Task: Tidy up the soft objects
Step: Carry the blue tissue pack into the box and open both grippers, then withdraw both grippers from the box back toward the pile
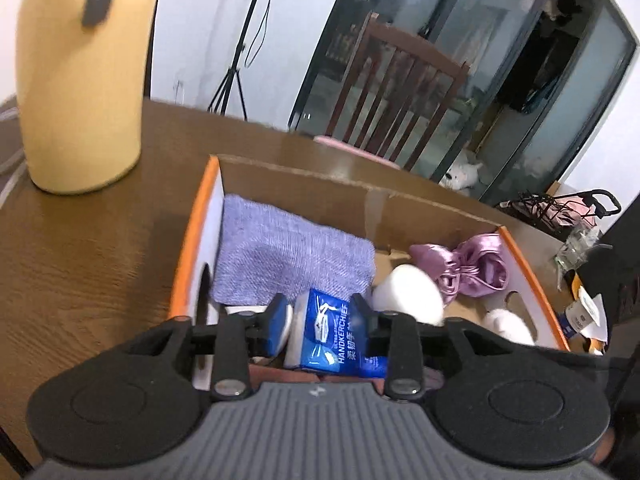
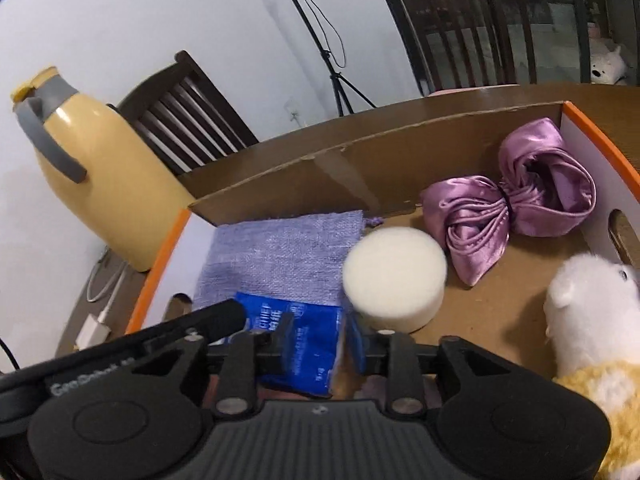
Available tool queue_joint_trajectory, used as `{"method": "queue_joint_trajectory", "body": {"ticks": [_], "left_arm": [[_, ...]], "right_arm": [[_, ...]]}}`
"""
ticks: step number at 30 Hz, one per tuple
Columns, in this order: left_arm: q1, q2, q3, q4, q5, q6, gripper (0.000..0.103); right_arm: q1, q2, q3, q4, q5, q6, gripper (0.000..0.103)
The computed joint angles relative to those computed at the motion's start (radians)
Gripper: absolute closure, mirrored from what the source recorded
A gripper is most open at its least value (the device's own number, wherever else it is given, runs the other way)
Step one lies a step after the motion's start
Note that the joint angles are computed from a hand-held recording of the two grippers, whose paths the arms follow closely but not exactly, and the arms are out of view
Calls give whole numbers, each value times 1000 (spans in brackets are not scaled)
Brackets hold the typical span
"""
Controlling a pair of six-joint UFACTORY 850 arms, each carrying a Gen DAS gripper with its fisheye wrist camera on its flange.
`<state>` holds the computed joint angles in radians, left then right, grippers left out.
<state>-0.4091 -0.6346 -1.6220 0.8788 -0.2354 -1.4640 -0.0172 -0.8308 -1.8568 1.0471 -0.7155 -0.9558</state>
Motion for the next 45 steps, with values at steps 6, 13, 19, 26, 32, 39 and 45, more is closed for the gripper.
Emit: {"method": "queue_joint_trajectory", "body": {"ticks": [6,13,19,26,32,39,45], "left_arm": [[-74,146,131,389,-97,-283,59],[-202,363,352,693,-308,-538,35],[-376,515,568,867,-594,-737,17],[-568,606,759,892,-846,-881,3],[-728,603,842,787,-1040,-924,0],[-801,607,898,713,-985,-1026,0],[-777,578,876,733,-961,-1009,0]], "right_arm": [[-46,176,186,132,27,-255,58],[-157,436,446,386,13,-672,28],[-270,635,707,650,-54,-1031,17],[-414,810,992,741,-237,-1284,10],[-521,924,1209,721,-351,-1410,9],[-643,998,1384,676,-382,-1564,9],[-630,986,1390,704,-360,-1556,9]]}}
